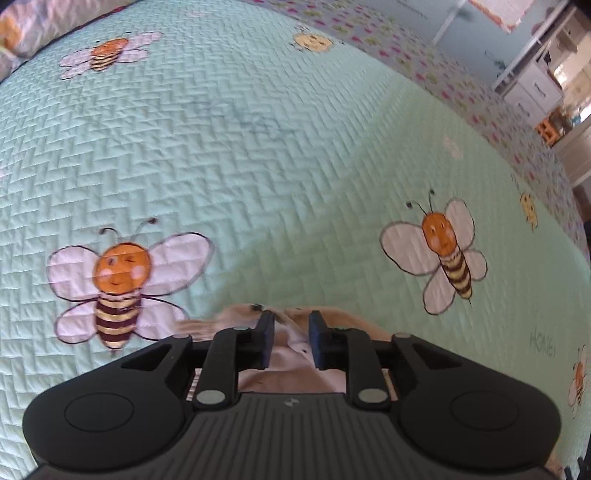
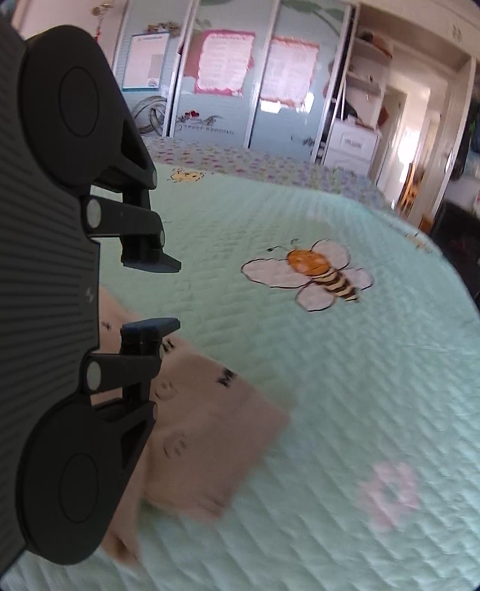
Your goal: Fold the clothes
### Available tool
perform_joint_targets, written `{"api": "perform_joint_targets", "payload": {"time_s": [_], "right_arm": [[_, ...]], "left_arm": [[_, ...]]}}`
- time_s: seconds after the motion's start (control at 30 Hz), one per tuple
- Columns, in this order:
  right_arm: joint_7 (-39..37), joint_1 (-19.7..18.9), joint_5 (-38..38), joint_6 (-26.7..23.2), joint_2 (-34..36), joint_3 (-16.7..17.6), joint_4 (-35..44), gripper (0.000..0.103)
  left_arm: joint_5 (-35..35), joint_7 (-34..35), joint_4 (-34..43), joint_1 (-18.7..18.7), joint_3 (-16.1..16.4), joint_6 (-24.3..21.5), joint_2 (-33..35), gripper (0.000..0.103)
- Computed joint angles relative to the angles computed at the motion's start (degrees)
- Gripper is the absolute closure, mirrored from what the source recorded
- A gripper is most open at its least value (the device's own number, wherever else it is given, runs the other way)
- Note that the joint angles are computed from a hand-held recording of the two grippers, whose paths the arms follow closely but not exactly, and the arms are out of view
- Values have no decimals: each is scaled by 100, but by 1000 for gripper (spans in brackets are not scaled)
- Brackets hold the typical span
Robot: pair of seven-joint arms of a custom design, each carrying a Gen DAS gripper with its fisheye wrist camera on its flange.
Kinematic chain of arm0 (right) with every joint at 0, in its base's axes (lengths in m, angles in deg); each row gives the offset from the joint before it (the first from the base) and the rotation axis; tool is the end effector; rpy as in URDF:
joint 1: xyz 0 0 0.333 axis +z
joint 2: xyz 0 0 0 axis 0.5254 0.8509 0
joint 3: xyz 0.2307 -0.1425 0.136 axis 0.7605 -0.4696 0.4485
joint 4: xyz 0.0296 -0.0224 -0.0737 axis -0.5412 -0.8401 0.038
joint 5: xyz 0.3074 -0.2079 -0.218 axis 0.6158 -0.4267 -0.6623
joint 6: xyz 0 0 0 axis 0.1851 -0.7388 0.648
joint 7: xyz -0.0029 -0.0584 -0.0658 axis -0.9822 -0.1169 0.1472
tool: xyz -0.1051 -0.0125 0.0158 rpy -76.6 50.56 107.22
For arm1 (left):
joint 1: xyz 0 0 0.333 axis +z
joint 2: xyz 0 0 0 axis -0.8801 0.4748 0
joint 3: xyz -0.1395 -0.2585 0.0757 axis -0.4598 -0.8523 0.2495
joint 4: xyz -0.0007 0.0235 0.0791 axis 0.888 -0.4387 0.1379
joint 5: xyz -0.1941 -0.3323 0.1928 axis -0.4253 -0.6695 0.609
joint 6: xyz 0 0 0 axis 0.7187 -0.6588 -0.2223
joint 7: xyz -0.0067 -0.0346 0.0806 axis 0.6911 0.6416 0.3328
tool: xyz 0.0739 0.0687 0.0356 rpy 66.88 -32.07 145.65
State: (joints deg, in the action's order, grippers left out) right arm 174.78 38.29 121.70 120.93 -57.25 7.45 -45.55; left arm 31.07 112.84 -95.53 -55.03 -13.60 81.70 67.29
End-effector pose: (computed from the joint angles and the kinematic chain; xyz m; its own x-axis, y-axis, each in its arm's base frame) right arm 0.6405 0.0668 0.4525 -0.4024 -0.4265 -0.8101 -0.4946 0.8459 -0.1997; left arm 0.5920 0.0105 0.5238 0.6258 -0.7225 0.2937 -0.6035 -0.6871 -0.4045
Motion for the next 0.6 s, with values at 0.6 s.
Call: {"api": "perform_joint_targets", "payload": {"time_s": [0.6], "right_arm": [[-7410, 1441, -2504, -860, -780, 219, -449, 54]], "left_arm": [[2259, 2822, -2137, 218, -1339, 1953, -1964, 63]]}}
